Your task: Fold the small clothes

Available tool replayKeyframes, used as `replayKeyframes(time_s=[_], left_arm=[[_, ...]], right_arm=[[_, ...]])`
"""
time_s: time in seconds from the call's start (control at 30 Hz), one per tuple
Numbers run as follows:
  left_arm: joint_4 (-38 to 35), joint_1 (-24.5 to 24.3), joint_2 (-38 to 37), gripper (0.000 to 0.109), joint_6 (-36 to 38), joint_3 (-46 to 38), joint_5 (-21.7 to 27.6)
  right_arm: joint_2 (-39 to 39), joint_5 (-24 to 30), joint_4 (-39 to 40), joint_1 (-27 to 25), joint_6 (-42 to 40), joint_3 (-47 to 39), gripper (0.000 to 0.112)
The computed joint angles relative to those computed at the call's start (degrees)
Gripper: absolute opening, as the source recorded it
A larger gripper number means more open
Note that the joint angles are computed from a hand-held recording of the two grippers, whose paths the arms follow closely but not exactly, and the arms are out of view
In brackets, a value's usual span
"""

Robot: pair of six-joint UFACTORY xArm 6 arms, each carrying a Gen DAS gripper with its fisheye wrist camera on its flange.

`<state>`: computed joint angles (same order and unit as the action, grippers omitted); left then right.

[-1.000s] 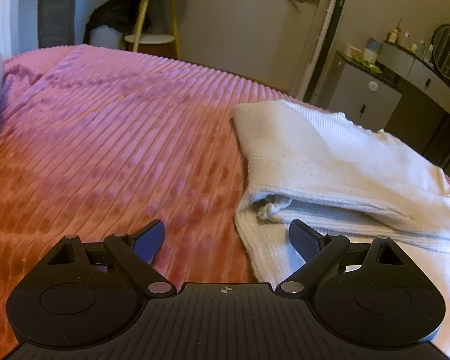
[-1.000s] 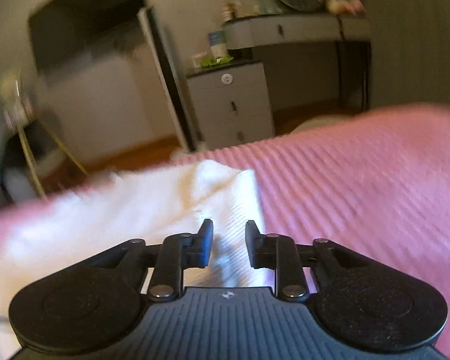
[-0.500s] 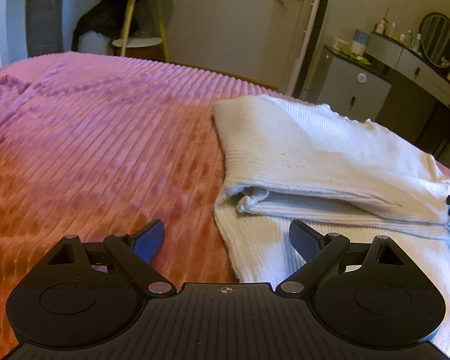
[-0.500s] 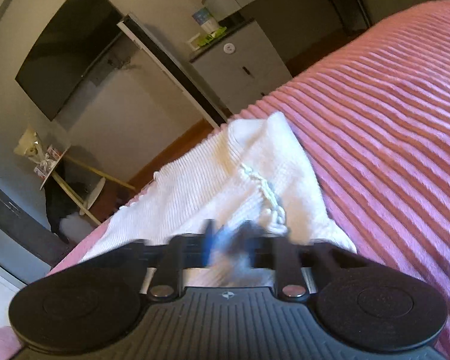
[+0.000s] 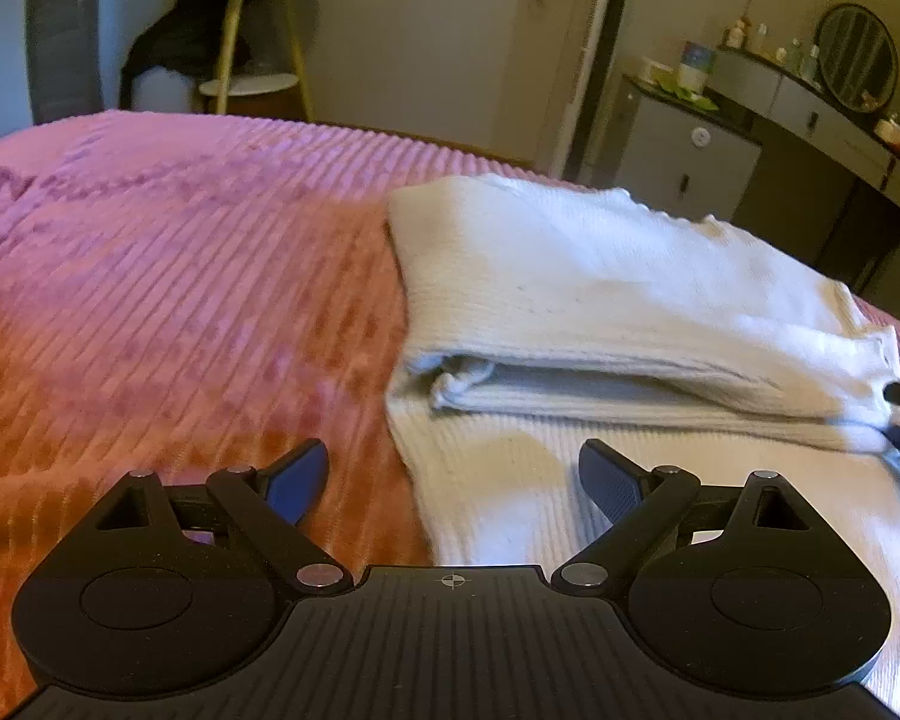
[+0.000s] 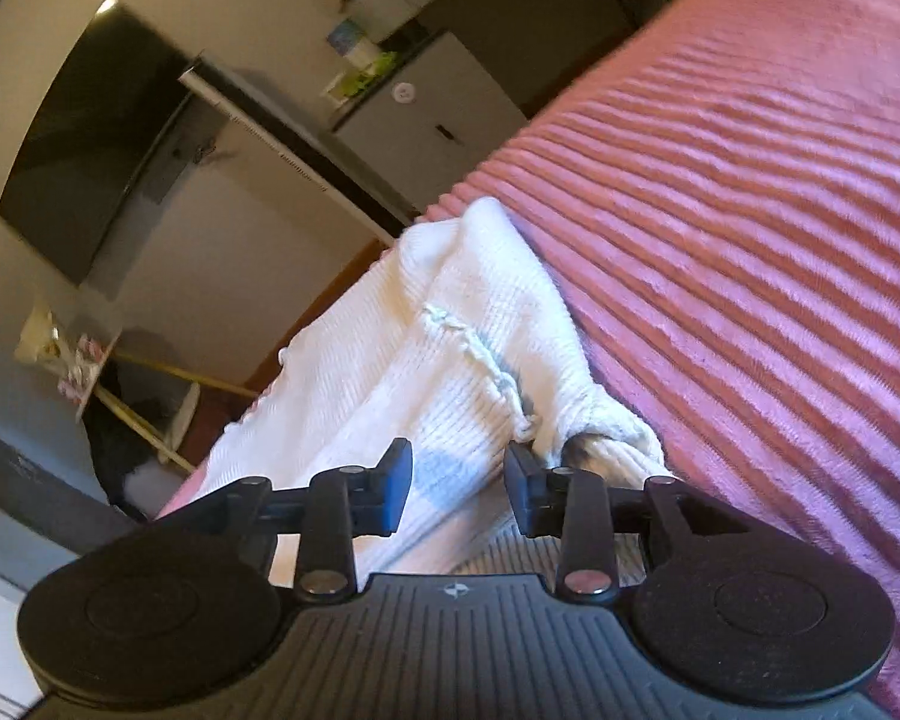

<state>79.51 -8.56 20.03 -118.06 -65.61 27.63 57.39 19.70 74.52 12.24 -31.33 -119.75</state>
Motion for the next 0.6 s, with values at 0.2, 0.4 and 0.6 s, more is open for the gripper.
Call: replayKeyframes(time_s=[0.2, 0.4, 0.6], left_arm=[[-0.79, -0.19, 0.57, 0.095, 1.35, -0.52, 0.20], [-1.02, -0.17, 0.71, 0.095, 1.56, -0.61, 0.17], [-1.02, -0.20, 0.81, 0.095, 1.45, -0.74, 0.20]], right_arm=[[4.79, 2.92, -2.31, -0.54, 6.03, -7.63, 0.022], [3.71, -3.86, -7.44, 1.61, -0.78, -7.38, 0.004], [2.15, -10.67, -7.12, 2.61, -3.21, -4.69, 0.000]])
